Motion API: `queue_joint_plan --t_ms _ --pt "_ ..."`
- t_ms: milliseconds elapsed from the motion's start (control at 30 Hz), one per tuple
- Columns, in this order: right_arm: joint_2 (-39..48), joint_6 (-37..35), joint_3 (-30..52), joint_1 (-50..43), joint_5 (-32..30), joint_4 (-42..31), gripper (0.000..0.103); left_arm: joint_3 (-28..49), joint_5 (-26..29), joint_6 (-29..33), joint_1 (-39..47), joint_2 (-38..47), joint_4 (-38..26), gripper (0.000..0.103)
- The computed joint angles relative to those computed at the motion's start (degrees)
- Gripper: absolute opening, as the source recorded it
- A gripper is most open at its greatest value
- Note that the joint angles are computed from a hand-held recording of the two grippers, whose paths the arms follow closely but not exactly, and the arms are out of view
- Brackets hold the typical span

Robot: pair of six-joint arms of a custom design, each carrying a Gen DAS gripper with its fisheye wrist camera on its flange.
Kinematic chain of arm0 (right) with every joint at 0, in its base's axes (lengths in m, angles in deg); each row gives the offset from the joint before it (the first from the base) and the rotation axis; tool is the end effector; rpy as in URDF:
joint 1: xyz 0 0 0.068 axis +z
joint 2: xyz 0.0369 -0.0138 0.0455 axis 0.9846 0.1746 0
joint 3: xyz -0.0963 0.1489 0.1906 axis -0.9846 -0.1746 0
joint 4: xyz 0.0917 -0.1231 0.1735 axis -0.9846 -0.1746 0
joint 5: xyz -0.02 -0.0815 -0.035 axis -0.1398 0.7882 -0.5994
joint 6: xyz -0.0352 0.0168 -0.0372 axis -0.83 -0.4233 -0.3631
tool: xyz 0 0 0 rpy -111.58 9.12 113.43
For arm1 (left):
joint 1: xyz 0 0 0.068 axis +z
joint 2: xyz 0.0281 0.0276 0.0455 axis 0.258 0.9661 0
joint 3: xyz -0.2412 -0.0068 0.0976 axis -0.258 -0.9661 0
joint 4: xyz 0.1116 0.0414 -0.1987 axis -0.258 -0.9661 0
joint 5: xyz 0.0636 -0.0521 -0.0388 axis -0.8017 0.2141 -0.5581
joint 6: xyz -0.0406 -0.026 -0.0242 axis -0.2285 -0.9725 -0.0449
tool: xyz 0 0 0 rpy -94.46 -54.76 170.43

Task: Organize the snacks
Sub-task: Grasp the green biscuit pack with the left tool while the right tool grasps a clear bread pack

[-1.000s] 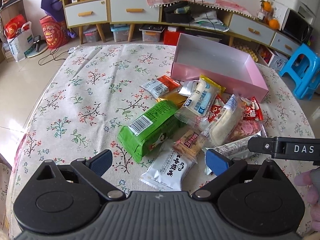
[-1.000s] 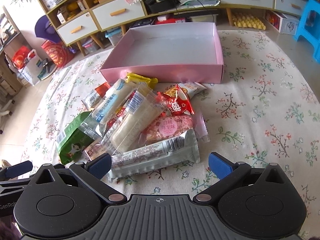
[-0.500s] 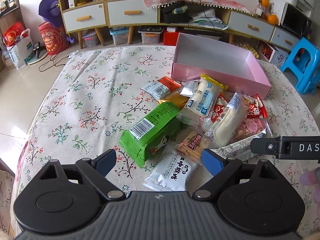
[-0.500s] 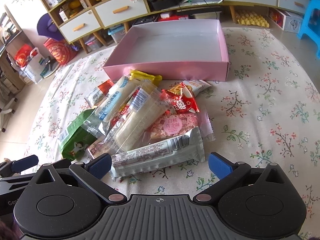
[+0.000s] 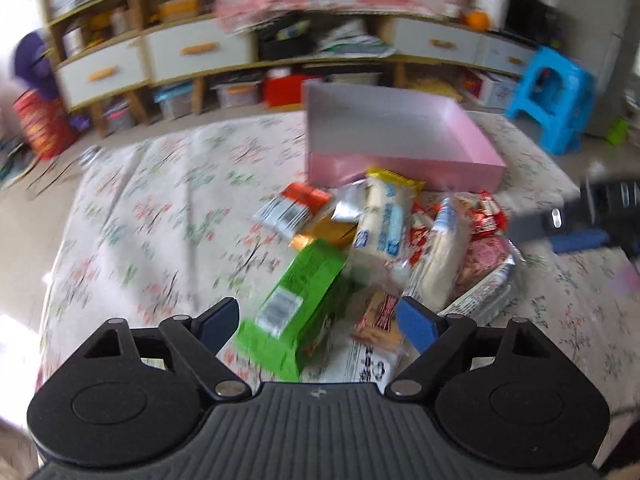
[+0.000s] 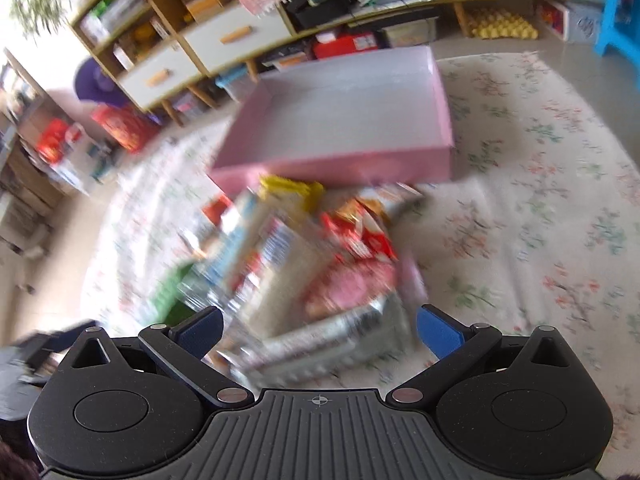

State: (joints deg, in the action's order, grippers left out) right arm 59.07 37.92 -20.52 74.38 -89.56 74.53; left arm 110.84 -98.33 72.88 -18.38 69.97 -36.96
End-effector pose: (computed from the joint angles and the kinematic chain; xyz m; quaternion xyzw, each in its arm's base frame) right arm 0.3506 -0.0182 0.1580 0.0455 0.9372 0.2256 0.2622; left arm 0.2569 -0.1605 0.1915 0.1105 0.9353 -0.0488 0.3325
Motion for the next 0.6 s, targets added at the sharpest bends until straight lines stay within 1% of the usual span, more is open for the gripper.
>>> queue_joint_plan --t_ms 67,100,133,167,200,233,300,333,400,500,600 --pt "3.1 2.4 2.2 -1.6 -6.0 0.6 0.102 -1.4 2.3 3.9 1.9 0.5 3.6 0.082" --pt "5.1 4.1 3.0 -2.3 -9.0 1.7 0.102 -2.4 3.4 5.0 2.7 0.9 5.6 0.08" --pt "6.6 5.6 3.4 -2.5 -10.8 2.6 0.101 -4.1 4.5 5.5 3.4 1.1 8.5 0.077" --pt "8.3 7.3 4.1 -2.6 -12.3 3.1 0.096 -5.9 5.9 5.1 4.0 1.3 11.6 0.075" --pt "10.0 8.5 5.6 -2.5 -12.9 1.9 0.092 -5.4 7.7 5.4 4.7 2.5 11.5 0.071" --pt "11.9 9.2 7.6 -2.2 -13.5 0.4 0.09 -4.0 8.4 6.3 4.9 3.9 10.2 0.065" --pt "13.6 10.4 8.9 -1.4 -13.8 0.8 0.083 -3.2 6.8 7.6 4.6 5.3 10.5 0.064" --pt "14.1 10.5 9.6 -1.0 -13.5 0.5 0.082 -2.6 6.8 7.8 4.5 6.2 10.4 0.064" --pt "14.9 10.7 10.9 0.3 -11.8 -0.5 0.076 -1.1 7.5 8.5 4.9 7.9 9.2 0.062" --pt "14.9 12.2 11.4 1.6 -10.1 -0.1 0.073 0.2 6.0 9.1 4.7 9.5 7.4 0.06" --pt "14.7 13.5 11.1 2.8 -8.0 1.0 0.067 0.2 6.2 9.0 5.0 9.6 6.0 0.06"
